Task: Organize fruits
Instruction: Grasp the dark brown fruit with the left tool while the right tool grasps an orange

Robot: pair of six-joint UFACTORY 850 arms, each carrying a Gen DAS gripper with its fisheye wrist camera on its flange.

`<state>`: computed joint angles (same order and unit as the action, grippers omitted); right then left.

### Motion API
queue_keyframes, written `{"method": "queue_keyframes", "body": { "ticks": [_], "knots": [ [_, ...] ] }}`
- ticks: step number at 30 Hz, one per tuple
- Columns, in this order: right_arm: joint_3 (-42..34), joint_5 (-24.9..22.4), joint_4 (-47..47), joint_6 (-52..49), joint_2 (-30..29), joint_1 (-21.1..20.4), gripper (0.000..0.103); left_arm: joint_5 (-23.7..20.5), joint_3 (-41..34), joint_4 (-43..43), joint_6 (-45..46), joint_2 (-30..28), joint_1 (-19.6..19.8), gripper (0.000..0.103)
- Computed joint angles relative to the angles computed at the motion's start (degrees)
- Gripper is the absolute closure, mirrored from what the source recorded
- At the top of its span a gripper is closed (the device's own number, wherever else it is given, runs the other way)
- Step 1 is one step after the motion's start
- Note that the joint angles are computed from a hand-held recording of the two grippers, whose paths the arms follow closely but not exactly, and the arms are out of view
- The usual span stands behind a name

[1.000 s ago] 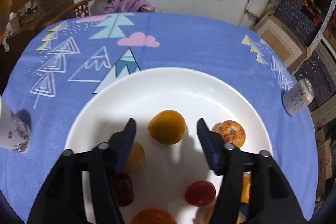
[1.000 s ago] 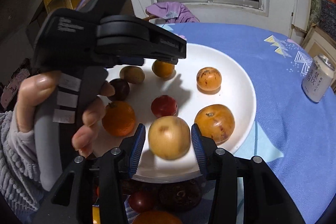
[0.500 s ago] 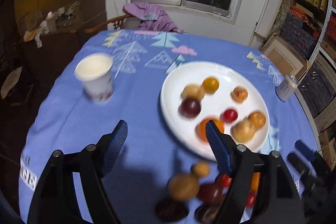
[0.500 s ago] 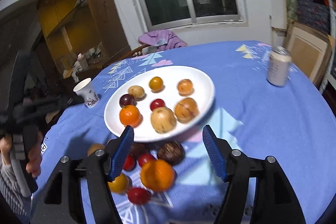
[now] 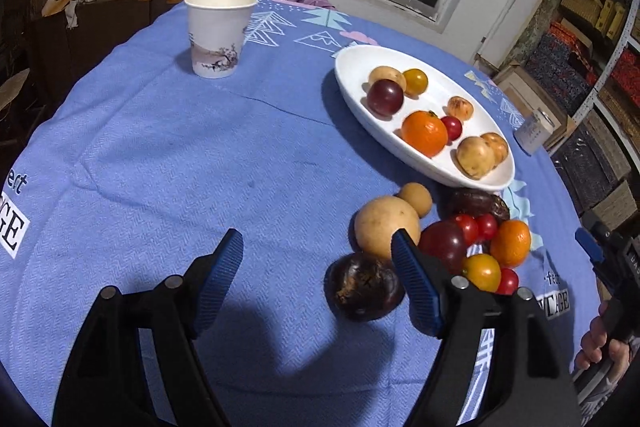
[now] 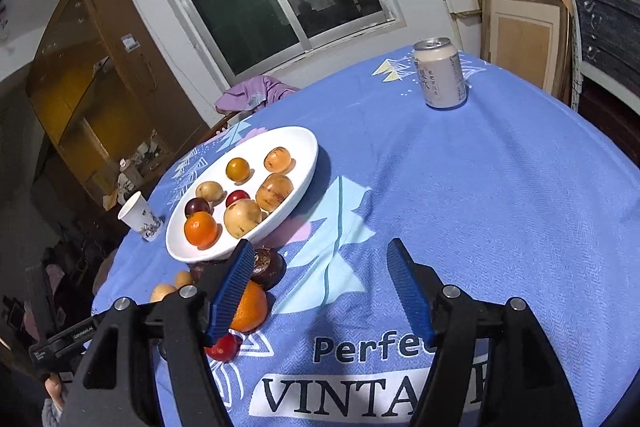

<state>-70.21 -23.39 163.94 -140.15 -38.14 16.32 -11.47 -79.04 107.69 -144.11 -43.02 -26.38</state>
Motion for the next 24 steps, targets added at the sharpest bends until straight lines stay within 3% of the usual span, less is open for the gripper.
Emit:
{"method": "queue_keyframes", "body": {
  "ticks": [7,12,13,15,18,22,24],
  "knots": [
    [0.7,-0.3,0.2,-0.7,0.6,0.0,0.029,0.9,-0.2,-3.5,7.8,-0.5,-1.5,0.028],
    [0.7,-0.3,-0.4,-0.1,0.6,-0.1,0.029,-0.6,-1.9,-16.1,22.3,-1.8,-2.3,0.028],
    [0.7,-0.2,-0.6,0.0,0.5,-0.1,0.029,-1.8,-2.5,-19.1,25.5,-2.3,-2.5,0.024],
    [0.7,-0.4,-0.2,-0.4,0.6,-0.1,0.029,-4.2,-2.7,-19.6,26.5,-2.6,-2.9,0.022],
    [0.8,-0.5,-0.2,-0.5,0.6,-0.1,0.029,-12.4,-2.9,-22.0,28.7,-2.7,-3.9,0.022],
    [1.0,-0.7,-0.4,0.2,0.7,-0.2,0.029,-10.3,-0.8,-20.0,23.3,-1.3,-2.2,0.023],
    [1.1,-0.9,0.2,-0.6,0.9,0.0,0.029,-11.9,-1.2,-19.0,23.5,-1.7,-2.6,0.023]
  ]
}}
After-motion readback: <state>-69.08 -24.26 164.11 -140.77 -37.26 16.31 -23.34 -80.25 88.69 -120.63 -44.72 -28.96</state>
